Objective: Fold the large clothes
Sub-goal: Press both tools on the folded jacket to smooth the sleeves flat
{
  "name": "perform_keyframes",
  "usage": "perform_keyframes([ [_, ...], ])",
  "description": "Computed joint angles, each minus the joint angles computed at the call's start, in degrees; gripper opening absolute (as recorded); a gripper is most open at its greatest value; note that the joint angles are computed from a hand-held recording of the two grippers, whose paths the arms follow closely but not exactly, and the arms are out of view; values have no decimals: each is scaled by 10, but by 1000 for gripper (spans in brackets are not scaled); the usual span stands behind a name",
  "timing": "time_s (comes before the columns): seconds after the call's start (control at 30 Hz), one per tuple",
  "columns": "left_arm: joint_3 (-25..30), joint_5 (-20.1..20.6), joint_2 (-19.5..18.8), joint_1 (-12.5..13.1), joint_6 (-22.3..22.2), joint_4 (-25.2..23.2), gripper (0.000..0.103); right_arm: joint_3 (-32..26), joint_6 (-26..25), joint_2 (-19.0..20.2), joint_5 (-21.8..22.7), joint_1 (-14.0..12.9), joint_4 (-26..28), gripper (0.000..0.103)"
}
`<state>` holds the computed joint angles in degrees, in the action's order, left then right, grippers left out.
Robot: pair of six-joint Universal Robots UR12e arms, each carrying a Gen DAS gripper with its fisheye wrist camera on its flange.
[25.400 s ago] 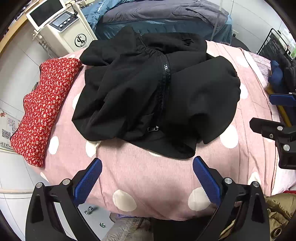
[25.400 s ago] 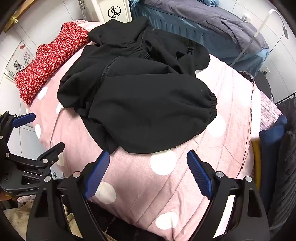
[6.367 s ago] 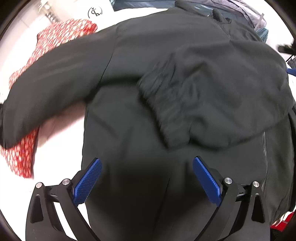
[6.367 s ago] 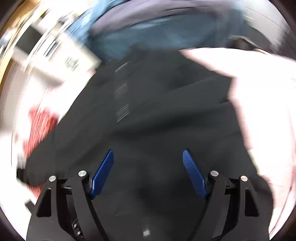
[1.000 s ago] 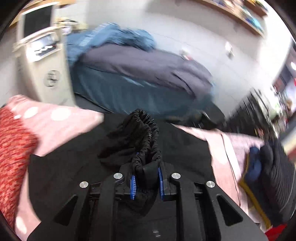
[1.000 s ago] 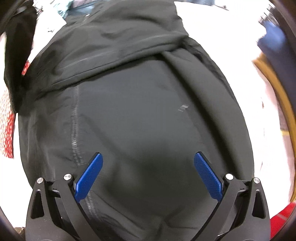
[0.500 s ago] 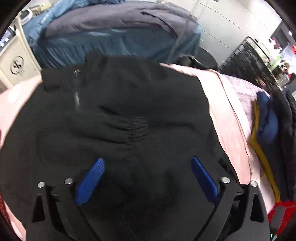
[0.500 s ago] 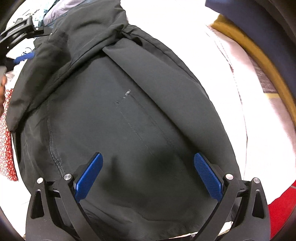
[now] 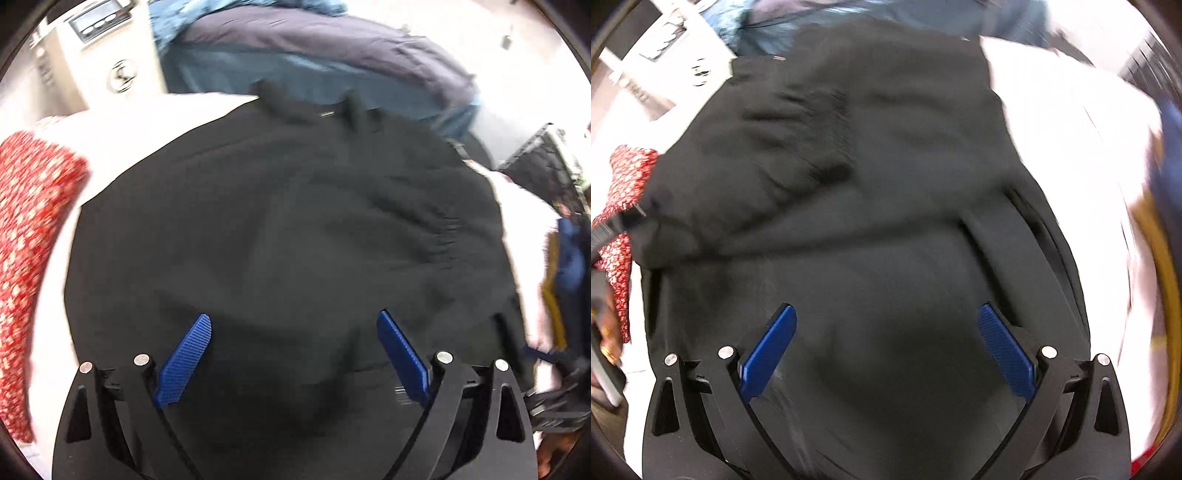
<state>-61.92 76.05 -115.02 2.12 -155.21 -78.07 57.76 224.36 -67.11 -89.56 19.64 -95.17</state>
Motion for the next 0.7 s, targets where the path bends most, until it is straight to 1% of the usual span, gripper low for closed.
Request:
perform_keyframes([
  [0.07, -2, 21, -4, 1, -4, 4, 88, -51, -38, 32, -13, 3, 8, 98],
  [0.13, -4, 36, -7, -1, -3, 4, 88, -95, -68, 60, -15, 4, 14, 98],
  [0.17, -5, 43, -8, -2, -1, 3, 89, -119, -71, 79, -15, 12, 17, 98],
  [0.2, -8, 51, -8, -4, 4, 6, 90, -129, -90, 92, -6, 12, 14, 98],
  [0.23, -9, 57, -9, -6, 9, 8, 90, -127, -103, 96, 1, 10, 12, 98],
  [0.3, -6, 80, -14, -13, 23, 2, 93, -164, -113, 125, -3, 13, 49, 98],
  [0.33, -3, 90, -18, -15, 29, -3, 93, -194, -111, 147, -4, 12, 83, 98],
  [0.37, -5, 95, -18, -16, 33, -6, 96, -206, -108, 157, 0, 11, 112, 98],
  [0.4, -5, 98, -20, -17, 33, -8, 97, -233, -106, 177, 6, 10, 143, 98],
  [0.43, -3, 99, -23, -16, 33, -12, 97, -235, -100, 181, 16, 7, 164, 98],
  [0.5, 0, 105, -30, -17, 29, -24, 98, -201, -84, 169, 49, 1, 150, 98],
  [0.53, 0, 104, -31, -17, 29, -24, 98, -183, -82, 161, 53, 0, 134, 98],
  [0.57, -2, 102, -32, -16, 29, -20, 98, -174, -85, 157, 47, 1, 124, 98],
  [0.7, -21, 99, -27, -17, 23, 16, 98, -179, -83, 161, 45, 2, 131, 99],
])
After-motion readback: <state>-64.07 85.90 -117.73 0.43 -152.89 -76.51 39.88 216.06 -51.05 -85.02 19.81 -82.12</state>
